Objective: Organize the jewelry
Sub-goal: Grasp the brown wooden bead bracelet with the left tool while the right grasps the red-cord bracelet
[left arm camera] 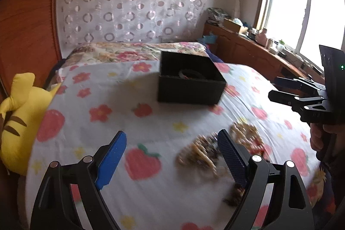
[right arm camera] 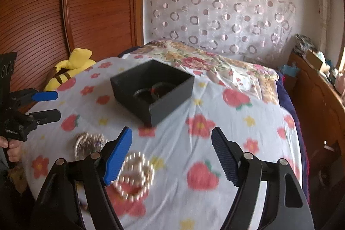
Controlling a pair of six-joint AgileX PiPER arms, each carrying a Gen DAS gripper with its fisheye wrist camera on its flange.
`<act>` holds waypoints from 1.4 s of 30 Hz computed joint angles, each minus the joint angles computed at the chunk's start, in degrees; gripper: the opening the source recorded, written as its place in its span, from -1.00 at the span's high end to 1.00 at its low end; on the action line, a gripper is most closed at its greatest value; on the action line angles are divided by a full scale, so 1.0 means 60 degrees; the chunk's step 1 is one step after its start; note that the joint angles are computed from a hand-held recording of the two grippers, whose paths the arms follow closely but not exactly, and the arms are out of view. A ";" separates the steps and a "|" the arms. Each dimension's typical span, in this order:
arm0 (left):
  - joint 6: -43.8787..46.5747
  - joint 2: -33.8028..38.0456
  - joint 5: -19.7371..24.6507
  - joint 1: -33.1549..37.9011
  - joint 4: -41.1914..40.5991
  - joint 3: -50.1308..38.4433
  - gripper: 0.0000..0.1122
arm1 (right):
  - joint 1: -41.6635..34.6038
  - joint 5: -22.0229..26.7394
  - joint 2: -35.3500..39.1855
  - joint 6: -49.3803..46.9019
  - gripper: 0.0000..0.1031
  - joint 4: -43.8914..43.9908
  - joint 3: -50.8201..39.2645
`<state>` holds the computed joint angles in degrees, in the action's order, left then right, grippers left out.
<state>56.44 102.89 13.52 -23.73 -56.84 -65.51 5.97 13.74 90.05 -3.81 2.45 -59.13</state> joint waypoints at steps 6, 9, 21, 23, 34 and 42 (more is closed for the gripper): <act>0.1108 -0.0663 -0.0474 -0.0349 -0.1176 0.1198 -0.48 | 0.0165 -0.0283 -0.0604 -0.2225 -0.23 0.2716 0.1202; 0.1705 -0.0848 -0.0690 -0.0413 -0.1797 0.1632 -0.48 | 0.0535 -0.0362 -0.0660 -0.3180 -0.19 0.3810 0.1485; 0.1763 -0.1342 -0.0789 -0.0345 -0.1761 0.2250 -0.48 | 0.1537 0.0142 0.0153 -0.2504 0.23 0.3424 0.1073; 0.1986 -0.1392 -0.0729 -0.0306 -0.1999 0.2313 -0.48 | 0.1502 0.0164 0.0214 -0.2794 0.32 0.3757 0.1051; 0.1655 -0.1304 -0.0753 -0.0447 -0.1765 0.2405 -0.48 | 0.1031 0.0563 0.0304 -0.4925 0.84 0.6070 0.1051; 0.1076 -0.1085 -0.0660 -0.0808 -0.1165 0.2227 -0.48 | 0.1038 -0.0190 -0.1569 -0.5425 0.84 0.6692 0.1892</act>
